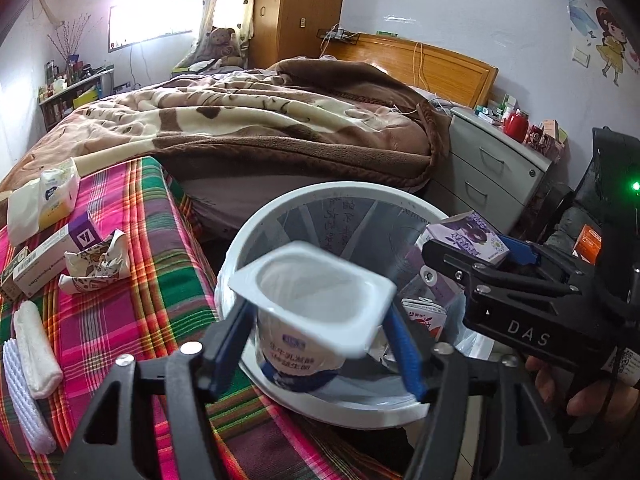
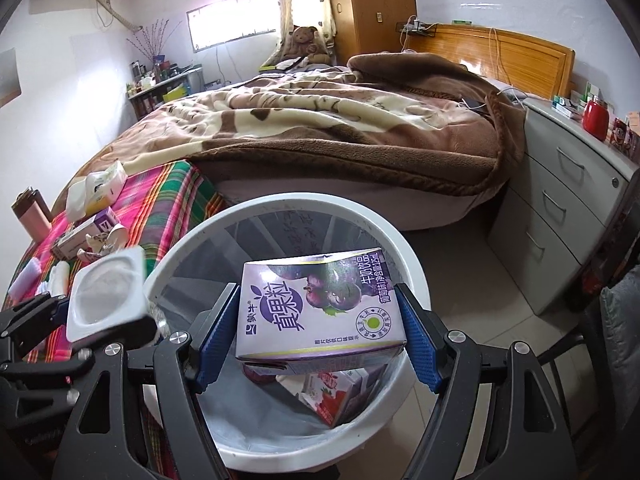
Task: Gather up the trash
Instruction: 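Open both tools to drop the yogurt cup and carton into the bin, then move both tools back over the bed toward the foam net and snack wrapper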
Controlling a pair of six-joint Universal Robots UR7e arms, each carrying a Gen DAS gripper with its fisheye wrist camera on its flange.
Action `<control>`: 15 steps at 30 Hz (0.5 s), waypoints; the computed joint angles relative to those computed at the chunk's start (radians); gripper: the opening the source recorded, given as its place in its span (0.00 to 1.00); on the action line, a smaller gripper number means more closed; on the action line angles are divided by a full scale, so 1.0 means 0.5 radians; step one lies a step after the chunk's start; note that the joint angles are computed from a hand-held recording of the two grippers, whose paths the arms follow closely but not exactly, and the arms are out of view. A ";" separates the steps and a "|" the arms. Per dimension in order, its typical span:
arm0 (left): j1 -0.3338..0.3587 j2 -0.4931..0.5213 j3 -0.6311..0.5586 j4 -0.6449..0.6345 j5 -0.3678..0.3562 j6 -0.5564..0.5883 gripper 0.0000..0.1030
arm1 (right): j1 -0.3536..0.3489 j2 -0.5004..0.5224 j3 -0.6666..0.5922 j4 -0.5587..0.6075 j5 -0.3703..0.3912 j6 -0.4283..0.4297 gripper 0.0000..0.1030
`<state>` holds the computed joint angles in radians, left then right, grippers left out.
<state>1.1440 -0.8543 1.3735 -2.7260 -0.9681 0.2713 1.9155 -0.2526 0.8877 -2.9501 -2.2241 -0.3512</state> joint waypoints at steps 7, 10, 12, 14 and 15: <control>0.001 -0.029 0.028 -0.034 -0.022 -0.002 0.76 | -0.003 -0.024 0.037 -0.040 0.033 0.036 0.75; -0.001 -0.053 0.054 -0.054 -0.023 -0.005 0.76 | 0.004 -0.027 0.044 -0.059 0.036 0.031 0.75; -0.003 -0.067 0.070 -0.079 -0.005 0.000 0.76 | 0.010 -0.034 0.063 -0.088 0.043 0.022 0.75; -0.005 -0.092 0.094 -0.098 0.000 -0.004 0.77 | 0.014 -0.042 0.078 -0.105 0.065 0.022 0.75; -0.005 -0.103 0.104 -0.107 0.004 -0.009 0.77 | 0.018 -0.046 0.089 -0.114 0.077 0.021 0.75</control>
<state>1.1416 -0.9060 1.4254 -2.7797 -0.9660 0.2666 1.9247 -0.2758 0.9320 -3.0070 -2.1854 -0.3408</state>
